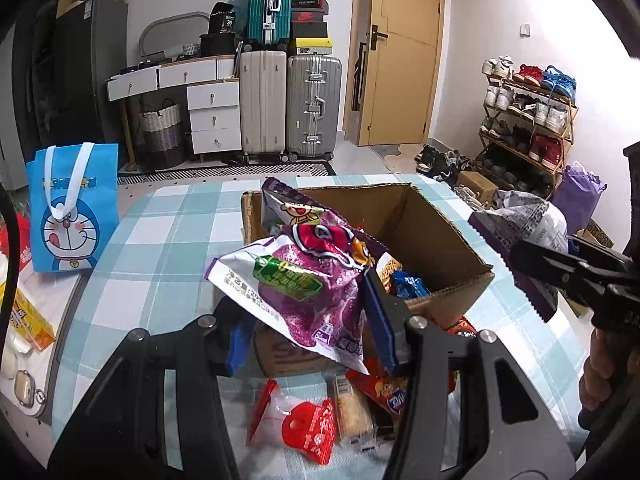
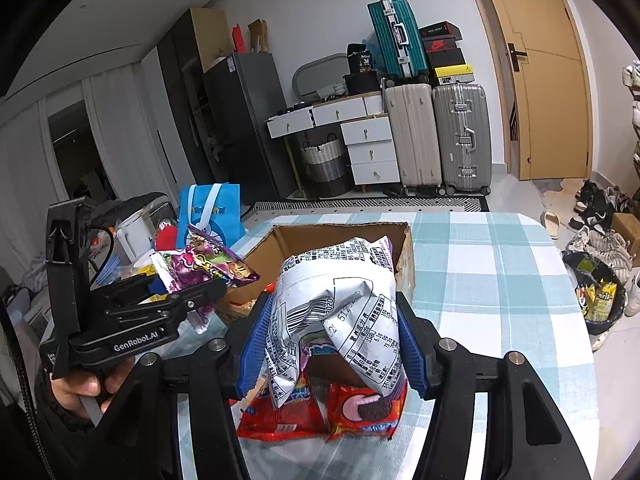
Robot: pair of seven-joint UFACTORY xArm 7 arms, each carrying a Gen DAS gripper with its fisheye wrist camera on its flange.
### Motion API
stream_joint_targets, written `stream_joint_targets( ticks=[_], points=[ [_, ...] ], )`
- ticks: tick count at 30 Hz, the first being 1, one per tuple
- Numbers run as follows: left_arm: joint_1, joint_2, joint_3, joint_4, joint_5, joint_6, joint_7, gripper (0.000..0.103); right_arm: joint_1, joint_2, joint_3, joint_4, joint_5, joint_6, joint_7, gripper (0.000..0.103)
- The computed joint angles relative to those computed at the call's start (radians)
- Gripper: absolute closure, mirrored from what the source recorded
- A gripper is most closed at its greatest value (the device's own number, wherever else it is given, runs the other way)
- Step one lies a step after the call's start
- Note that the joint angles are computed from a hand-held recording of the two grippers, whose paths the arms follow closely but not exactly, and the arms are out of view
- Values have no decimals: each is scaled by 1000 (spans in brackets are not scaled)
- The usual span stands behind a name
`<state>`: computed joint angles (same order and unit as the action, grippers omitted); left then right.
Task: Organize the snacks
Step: 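Lift both bags and carry them over the SF box, then open both grippers to drop the bags into the box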
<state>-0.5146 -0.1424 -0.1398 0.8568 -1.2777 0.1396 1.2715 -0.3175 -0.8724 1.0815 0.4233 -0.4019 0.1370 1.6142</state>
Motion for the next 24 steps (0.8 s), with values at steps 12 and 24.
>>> stream_joint_targets(
  ticks=[12, 24],
  points=[
    [36, 143, -60, 115, 22, -47, -13, 56, -183, 90, 78, 51, 3, -94, -62, 45],
    [92, 250, -142, 189, 112, -87, -57, 56, -366, 124, 195, 112, 62, -150, -133, 44]
  ],
)
